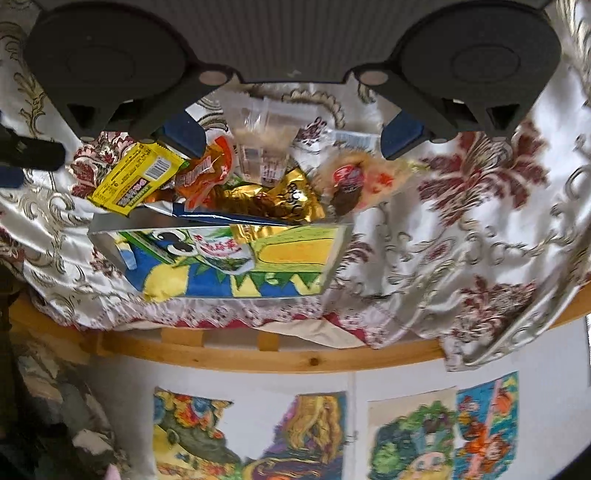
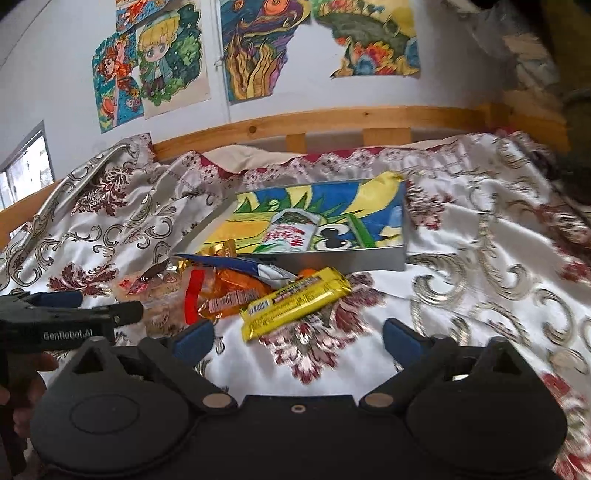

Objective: Organize snacks
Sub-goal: 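Grasp the wrapped bread roll with the left gripper while the right grasps the yellow bar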

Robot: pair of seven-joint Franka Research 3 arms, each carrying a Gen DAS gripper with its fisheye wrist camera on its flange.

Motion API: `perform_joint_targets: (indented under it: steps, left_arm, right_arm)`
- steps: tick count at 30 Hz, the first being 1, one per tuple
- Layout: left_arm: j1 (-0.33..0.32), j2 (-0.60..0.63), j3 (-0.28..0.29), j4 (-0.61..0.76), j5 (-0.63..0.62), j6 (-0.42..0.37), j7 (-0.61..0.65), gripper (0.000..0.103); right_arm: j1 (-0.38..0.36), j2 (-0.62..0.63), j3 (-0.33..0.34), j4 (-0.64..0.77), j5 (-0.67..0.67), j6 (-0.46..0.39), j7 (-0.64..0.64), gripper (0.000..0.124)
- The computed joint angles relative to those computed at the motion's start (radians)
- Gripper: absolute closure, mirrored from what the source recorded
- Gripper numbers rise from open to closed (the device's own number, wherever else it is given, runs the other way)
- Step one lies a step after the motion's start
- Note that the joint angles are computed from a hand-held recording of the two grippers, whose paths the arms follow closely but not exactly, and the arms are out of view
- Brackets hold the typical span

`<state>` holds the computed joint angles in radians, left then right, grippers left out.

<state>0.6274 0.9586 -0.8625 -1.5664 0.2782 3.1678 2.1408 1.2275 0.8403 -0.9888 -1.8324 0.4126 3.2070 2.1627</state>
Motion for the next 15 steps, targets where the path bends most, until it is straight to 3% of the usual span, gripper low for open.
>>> perform_joint_targets:
  steps: [4,9,10,12,15]
  left_arm:
    - [-0.004,0.056,-0.035,0.057,0.007,-0.051,0.064,0.003]
    - [-0.029,0.075,-0.032,0.101,-0.041,-0.115,0.14,0.029]
    - [-0.033,0.077,-0.03,0.105,-0.054,-0.121,0.148,0.032]
    - [-0.039,0.079,-0.028,0.118,-0.089,-0.139,0.155,0.046]
    - [-0.044,0.075,-0.023,0.128,-0.148,-0.163,0.155,0.048]
  right_arm:
    - [-0.186,-0.025,0.162,0.119,-0.049,-0.034,-0.039,0.041]
    - [-0.387,-0.035,0.361,0.24,-0.074,-0.09,-0.001,0.055]
    - [-0.408,-0.031,0.382,0.256,-0.077,-0.096,0.014,0.059]
    - [-0.443,-0.018,0.413,0.286,-0.076,-0.099,0.055,0.069]
    - [-0.466,0.005,0.424,0.319,-0.073,-0.095,0.136,0.086]
